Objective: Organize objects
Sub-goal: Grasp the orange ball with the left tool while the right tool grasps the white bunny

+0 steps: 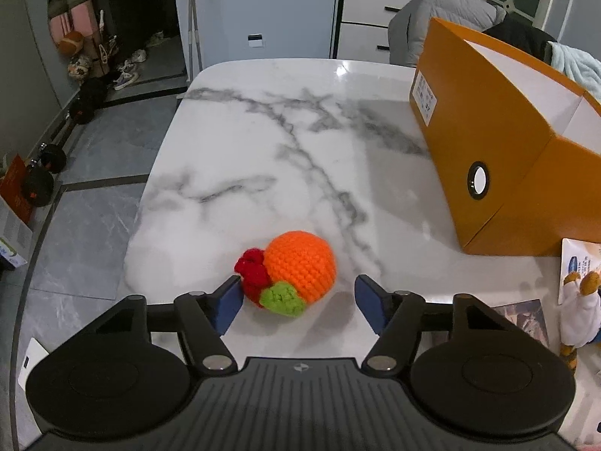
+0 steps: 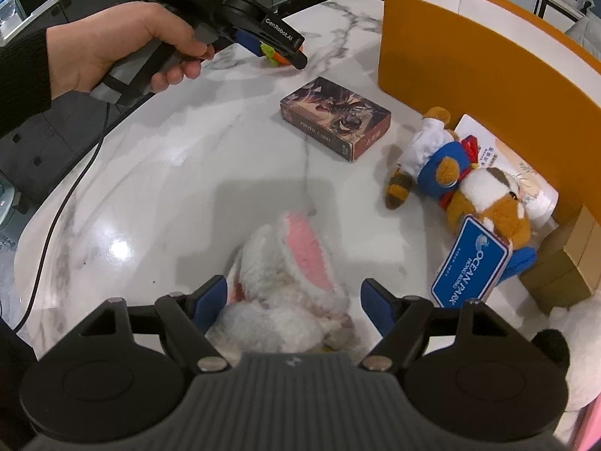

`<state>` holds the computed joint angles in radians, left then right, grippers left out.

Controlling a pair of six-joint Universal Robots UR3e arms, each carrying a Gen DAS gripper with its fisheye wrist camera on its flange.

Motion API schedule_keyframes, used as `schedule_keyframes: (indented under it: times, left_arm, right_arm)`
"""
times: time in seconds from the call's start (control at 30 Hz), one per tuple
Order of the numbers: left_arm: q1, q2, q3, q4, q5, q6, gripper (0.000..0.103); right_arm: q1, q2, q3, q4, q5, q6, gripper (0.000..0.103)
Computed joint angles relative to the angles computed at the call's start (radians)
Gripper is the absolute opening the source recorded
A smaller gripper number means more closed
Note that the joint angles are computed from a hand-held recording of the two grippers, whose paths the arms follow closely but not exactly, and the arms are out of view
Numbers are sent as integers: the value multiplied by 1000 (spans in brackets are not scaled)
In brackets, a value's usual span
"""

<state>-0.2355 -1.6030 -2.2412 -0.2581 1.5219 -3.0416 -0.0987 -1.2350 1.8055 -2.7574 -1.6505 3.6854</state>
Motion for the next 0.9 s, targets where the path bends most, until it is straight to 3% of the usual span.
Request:
schedule_keyframes:
  times: [0.13, 0.3, 0.37, 0.43, 0.47, 0.8, 0.9]
  left_arm:
    - [-7, -29, 7, 36, 7, -5, 75]
    - [-55, -89, 54, 70, 90, -61, 81]
    - [-45, -98, 56, 72, 66, -68, 77]
    - [-50, -105, 49, 92, 76, -69, 62]
    - [-54, -106, 48, 96, 83, -71, 62]
    - [-44, 18, 24, -7, 49, -69, 61]
    - [-78, 74, 30, -60, 91, -120, 61]
  right_arm:
    - [-7, 5, 0, 0, 30, -18, 76]
    - [-4, 24, -15, 15, 57, -67, 77]
    - [0, 28, -26, 35, 51, -79, 77]
    - [-2, 27, -25, 39, 56, -88, 77]
    - [-4, 25, -23, 39, 59, -89, 76]
    - [-24, 15, 1, 11, 88, -133, 71]
    - [-24, 8, 3, 15, 87, -139, 70]
